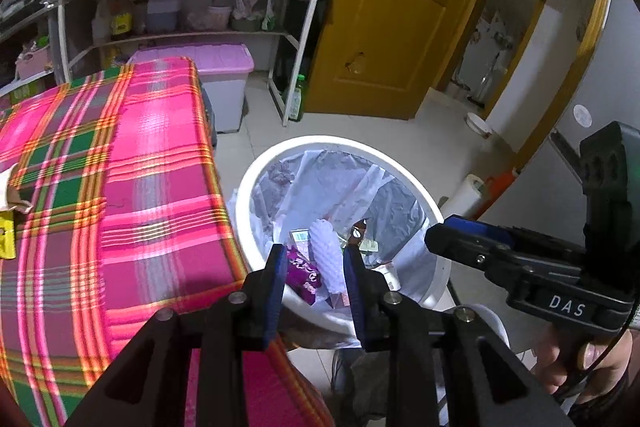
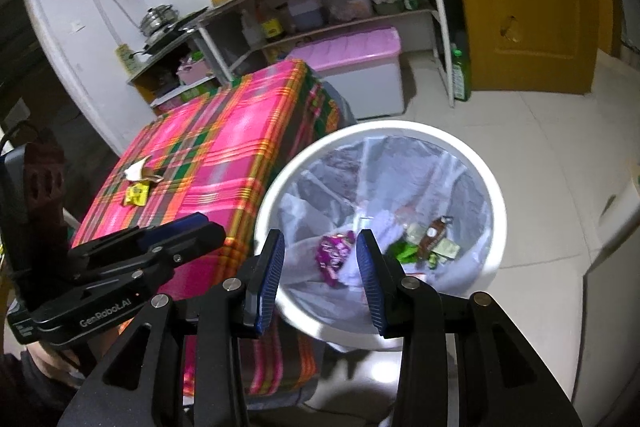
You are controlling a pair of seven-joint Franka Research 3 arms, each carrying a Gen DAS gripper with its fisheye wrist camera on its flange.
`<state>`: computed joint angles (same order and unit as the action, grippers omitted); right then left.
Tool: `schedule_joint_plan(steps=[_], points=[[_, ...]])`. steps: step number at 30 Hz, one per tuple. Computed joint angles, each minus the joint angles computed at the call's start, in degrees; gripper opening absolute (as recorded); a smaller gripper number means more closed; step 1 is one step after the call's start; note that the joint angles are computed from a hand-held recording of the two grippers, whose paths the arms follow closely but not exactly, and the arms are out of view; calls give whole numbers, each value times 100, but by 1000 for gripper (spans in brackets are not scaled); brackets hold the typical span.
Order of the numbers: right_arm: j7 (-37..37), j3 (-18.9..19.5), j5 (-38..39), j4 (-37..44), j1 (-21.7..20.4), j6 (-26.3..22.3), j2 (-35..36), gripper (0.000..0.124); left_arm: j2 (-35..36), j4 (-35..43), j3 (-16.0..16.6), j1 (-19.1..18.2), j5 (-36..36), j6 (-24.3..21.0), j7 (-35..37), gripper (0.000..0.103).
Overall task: Collect trash
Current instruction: 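Move both grippers back from the bin to the table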
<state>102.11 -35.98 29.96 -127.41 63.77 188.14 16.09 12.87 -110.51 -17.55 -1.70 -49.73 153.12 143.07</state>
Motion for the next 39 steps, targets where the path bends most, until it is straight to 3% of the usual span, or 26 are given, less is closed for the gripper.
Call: schedule_joint_plan(steps=[4, 9, 14, 26, 31, 39], points=[[-68, 406, -135, 191, -291, -14, 30, 39, -169, -140, 38, 112, -312, 26, 197, 29], [-137, 1479, -405, 496, -1226, -34, 120, 39, -361, -331, 218, 184, -721, 89, 438, 29], [-132, 2210, -785, 946, -1871, -183, 342, 44, -511, -496, 427, 222, -919, 213, 510, 29], [72, 2854, -1691, 2195, -2458, -741, 1031, 49, -305, -326, 703, 616, -843, 633, 236, 29], [75, 3135, -1910, 2731, -2709, -966, 1329, 52, -34, -62, 648, 896, -743, 866, 22, 42], [-17, 3465, -2043, 3349, -2998, -1256, 1716, 52, 610, 533, 605, 1146, 406, 1103, -1018, 46]])
